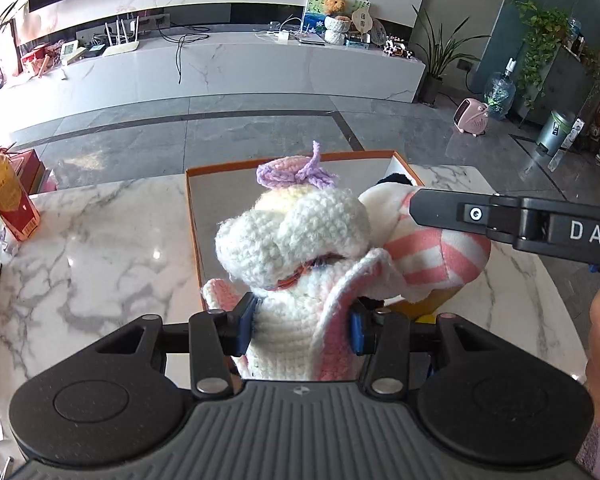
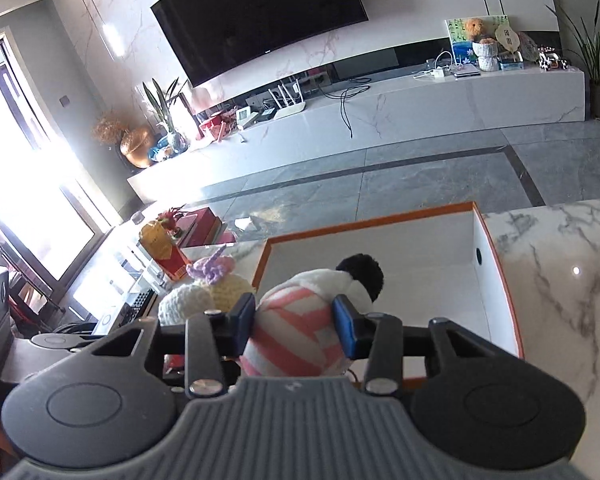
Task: Organize objects
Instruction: 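Carry both plushes over the orange box and release them inside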
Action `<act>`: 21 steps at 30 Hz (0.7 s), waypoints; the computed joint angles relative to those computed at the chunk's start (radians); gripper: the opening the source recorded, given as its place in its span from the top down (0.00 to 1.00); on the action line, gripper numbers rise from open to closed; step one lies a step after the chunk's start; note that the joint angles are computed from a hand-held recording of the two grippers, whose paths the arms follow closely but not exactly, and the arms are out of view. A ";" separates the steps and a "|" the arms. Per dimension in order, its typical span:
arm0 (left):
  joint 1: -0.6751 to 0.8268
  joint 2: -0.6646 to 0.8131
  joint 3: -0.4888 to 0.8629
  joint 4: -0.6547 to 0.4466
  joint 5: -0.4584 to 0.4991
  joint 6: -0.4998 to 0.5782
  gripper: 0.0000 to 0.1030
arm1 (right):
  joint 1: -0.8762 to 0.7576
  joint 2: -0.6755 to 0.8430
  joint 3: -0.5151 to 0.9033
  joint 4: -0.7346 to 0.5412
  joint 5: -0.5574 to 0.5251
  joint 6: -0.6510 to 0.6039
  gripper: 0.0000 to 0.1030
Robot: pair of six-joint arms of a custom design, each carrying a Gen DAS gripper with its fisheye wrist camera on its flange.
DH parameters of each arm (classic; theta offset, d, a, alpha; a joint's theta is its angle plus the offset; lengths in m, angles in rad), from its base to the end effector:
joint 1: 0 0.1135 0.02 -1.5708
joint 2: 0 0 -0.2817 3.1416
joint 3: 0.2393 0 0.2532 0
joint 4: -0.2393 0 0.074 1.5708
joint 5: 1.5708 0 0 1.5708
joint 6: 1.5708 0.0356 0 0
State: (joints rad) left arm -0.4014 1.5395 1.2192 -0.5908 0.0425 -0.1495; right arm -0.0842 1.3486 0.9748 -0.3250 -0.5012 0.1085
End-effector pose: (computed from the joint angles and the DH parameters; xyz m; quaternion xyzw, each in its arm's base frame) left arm 0.3038 -0.1306 0.2880 0.1257 0.9375 -0.1074 0.3062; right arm 0.2898 -0.0073 0.2866 -0.0198 0.8841 0.2297 0.4064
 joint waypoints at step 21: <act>0.018 0.363 0.189 -0.014 -0.042 0.044 0.49 | 0.078 0.586 0.243 0.135 0.086 0.088 0.57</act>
State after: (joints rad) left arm -0.3834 1.9025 1.4083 -0.6050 0.0001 -0.1053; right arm -0.0065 1.9341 1.2180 -0.1898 -0.4157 0.1961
